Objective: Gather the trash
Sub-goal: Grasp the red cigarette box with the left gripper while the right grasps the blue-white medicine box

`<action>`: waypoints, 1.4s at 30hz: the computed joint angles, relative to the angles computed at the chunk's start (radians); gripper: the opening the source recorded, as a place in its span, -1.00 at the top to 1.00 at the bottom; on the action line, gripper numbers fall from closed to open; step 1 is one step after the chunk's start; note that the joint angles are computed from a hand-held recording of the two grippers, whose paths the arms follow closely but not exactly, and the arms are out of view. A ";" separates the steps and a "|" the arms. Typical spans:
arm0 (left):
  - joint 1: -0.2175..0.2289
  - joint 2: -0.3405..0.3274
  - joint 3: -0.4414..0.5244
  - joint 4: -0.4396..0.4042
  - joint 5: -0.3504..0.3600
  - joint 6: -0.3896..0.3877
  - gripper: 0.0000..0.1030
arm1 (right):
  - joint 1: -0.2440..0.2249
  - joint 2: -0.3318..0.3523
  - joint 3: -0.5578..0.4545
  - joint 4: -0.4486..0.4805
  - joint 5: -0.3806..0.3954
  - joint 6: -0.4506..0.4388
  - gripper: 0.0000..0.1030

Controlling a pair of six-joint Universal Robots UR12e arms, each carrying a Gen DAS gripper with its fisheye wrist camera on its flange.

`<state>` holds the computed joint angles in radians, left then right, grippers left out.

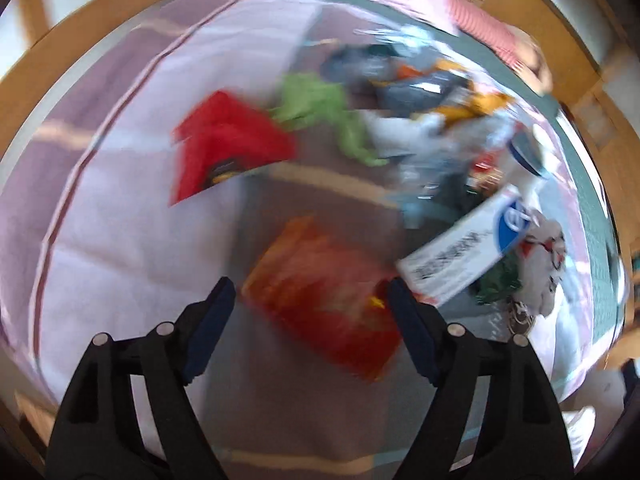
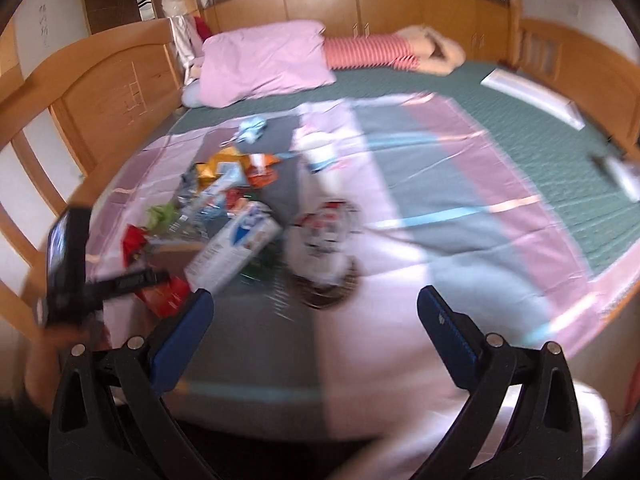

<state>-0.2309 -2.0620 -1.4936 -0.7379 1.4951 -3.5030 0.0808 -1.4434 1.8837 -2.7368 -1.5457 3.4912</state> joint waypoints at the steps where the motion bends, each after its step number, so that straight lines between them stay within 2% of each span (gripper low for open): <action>1: 0.016 0.008 -0.014 -0.016 -0.026 -0.036 -0.46 | 0.000 0.028 -0.028 0.006 0.039 0.022 -0.88; 2: 0.032 0.014 -0.025 -0.029 -0.058 -0.073 -0.47 | 0.002 0.053 -0.057 0.024 0.069 0.038 -0.81; 3: 0.058 0.025 -0.051 -0.020 -0.125 -0.134 -0.46 | 0.002 0.080 -0.088 0.052 0.108 0.057 -0.78; 5: 0.090 0.043 -0.089 0.026 -0.208 -0.212 -0.45 | 0.000 0.145 -0.156 0.116 0.200 0.117 -0.67; 7: 0.108 0.061 -0.112 0.065 -0.227 -0.241 -0.48 | 0.004 0.200 -0.214 0.177 0.237 0.172 -0.67; 9: 0.118 0.076 -0.127 0.109 -0.228 -0.240 -0.61 | 0.013 0.248 -0.270 0.245 0.230 0.214 -0.67; 12: 0.120 0.085 -0.134 0.146 -0.235 -0.250 -0.71 | 0.038 0.301 -0.333 0.330 0.135 0.250 -0.64; 13: 0.121 0.088 -0.138 0.148 -0.237 -0.262 -0.71 | 0.048 0.309 -0.341 0.338 0.094 0.236 -0.52; 14: 0.128 0.090 -0.142 0.149 -0.247 -0.276 -0.71 | 0.058 0.311 -0.342 0.334 0.058 0.216 -0.26; 15: 0.137 0.092 -0.147 0.151 -0.265 -0.305 -0.71 | 0.063 0.305 -0.331 0.310 0.051 0.198 -0.17; 17: 0.149 0.102 -0.168 0.167 -0.286 -0.345 -0.71 | 0.069 0.287 -0.317 0.321 0.075 0.150 -0.02; 18: 0.157 0.106 -0.174 0.176 -0.292 -0.367 -0.71 | 0.073 0.278 -0.311 0.337 0.092 0.125 0.16; 19: 0.153 0.113 -0.186 0.188 -0.285 -0.380 -0.71 | 0.075 0.268 -0.300 0.352 0.129 0.105 0.28; 20: 0.155 0.117 -0.189 0.192 -0.281 -0.384 -0.72 | 0.075 0.260 -0.292 0.374 0.181 0.082 0.50; 22: 0.150 0.115 -0.182 0.190 -0.274 -0.378 -0.75 | 0.070 0.257 -0.280 0.382 0.286 0.048 0.55; 23: 0.148 0.114 -0.179 0.184 -0.274 -0.367 -0.77 | 0.063 0.250 -0.270 0.370 0.307 0.062 0.55; 29: 0.127 0.086 -0.132 0.069 -0.313 -0.229 -0.79 | 0.036 0.205 -0.223 0.353 0.278 0.065 0.55; 31: 0.115 0.075 -0.113 0.032 -0.308 -0.191 -0.79 | 0.012 0.178 -0.176 0.305 0.288 0.105 0.55; 36: 0.074 0.045 -0.060 -0.059 -0.299 -0.017 -0.79 | -0.028 0.092 -0.083 0.192 0.280 0.157 0.55; 40: 0.019 0.015 -0.015 -0.110 -0.173 0.149 -0.79 | -0.015 0.055 -0.052 0.140 0.265 0.136 0.55; 42: -0.003 0.004 -0.008 -0.098 -0.094 0.190 -0.60 | -0.013 0.036 -0.038 0.118 0.269 0.092 0.55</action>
